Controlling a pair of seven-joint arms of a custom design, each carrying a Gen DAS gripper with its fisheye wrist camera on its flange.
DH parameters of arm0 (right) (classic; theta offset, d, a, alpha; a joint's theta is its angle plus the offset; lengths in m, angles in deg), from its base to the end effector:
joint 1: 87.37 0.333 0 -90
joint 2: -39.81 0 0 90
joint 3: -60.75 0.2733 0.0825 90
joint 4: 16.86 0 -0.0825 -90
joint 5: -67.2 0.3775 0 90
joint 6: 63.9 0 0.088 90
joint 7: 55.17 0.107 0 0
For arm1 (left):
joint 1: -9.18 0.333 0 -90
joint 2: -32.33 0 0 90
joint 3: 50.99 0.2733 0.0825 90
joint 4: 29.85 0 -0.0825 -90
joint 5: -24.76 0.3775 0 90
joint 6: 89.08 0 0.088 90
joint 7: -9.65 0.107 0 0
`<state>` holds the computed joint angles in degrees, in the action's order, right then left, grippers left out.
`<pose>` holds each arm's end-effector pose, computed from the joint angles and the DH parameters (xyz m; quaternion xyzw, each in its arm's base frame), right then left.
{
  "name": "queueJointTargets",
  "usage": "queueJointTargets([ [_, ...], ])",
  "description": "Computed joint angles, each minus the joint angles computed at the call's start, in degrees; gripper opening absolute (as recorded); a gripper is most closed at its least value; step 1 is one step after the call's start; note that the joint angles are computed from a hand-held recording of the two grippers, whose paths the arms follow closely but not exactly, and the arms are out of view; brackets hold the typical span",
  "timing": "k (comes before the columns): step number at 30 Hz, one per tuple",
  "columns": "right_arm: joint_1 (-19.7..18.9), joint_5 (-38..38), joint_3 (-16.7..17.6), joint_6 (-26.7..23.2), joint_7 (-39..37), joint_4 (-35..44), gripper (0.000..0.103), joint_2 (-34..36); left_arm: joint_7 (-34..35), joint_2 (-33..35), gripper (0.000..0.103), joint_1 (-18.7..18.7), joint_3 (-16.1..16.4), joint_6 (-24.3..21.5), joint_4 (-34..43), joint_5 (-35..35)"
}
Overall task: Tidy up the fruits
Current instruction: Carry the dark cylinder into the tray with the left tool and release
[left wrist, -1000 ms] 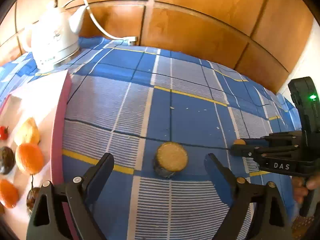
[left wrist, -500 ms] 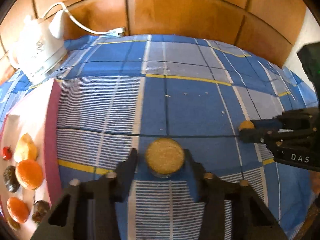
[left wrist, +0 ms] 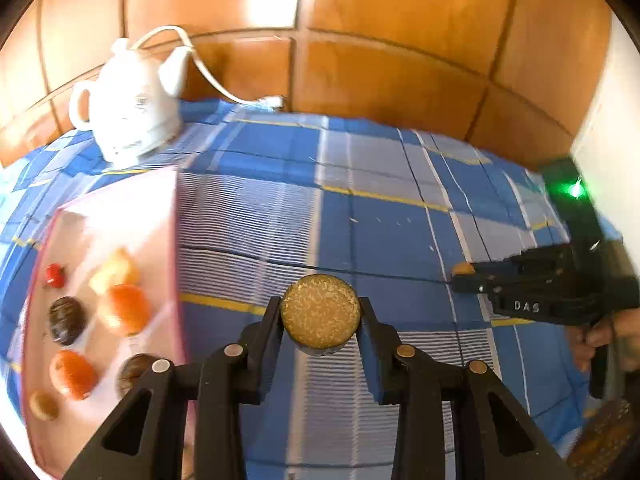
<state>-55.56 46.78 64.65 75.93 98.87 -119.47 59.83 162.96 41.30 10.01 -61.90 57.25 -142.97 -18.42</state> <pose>0.5293 0.3759 0.3518 -0.5967 0.7790 -0.1092 0.1585 0.6025 -0.0941 0.3962 -0.3880 0.8575 -0.3240 0.0957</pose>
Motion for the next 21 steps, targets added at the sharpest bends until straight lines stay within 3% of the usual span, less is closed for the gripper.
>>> queueJointTargets([
  [7,1.11,-1.97,-0.38,-2.61,0.39,2.05,0.024,1.15,-5.92,3.10,0.036,3.17,2.28,-1.22,5.91,1.74],
  [16,1.62,-2.73,-0.40,-3.59,1.57,2.94,0.024,1.71,-18.76,17.56,0.036,8.34,1.88,-4.97,25.80,10.69],
  [21,1.61,-2.81,-0.36,-3.22,1.93,2.53,0.024,1.50,-24.91,26.13,0.036,8.53,0.88,-6.40,36.89,16.55],
])
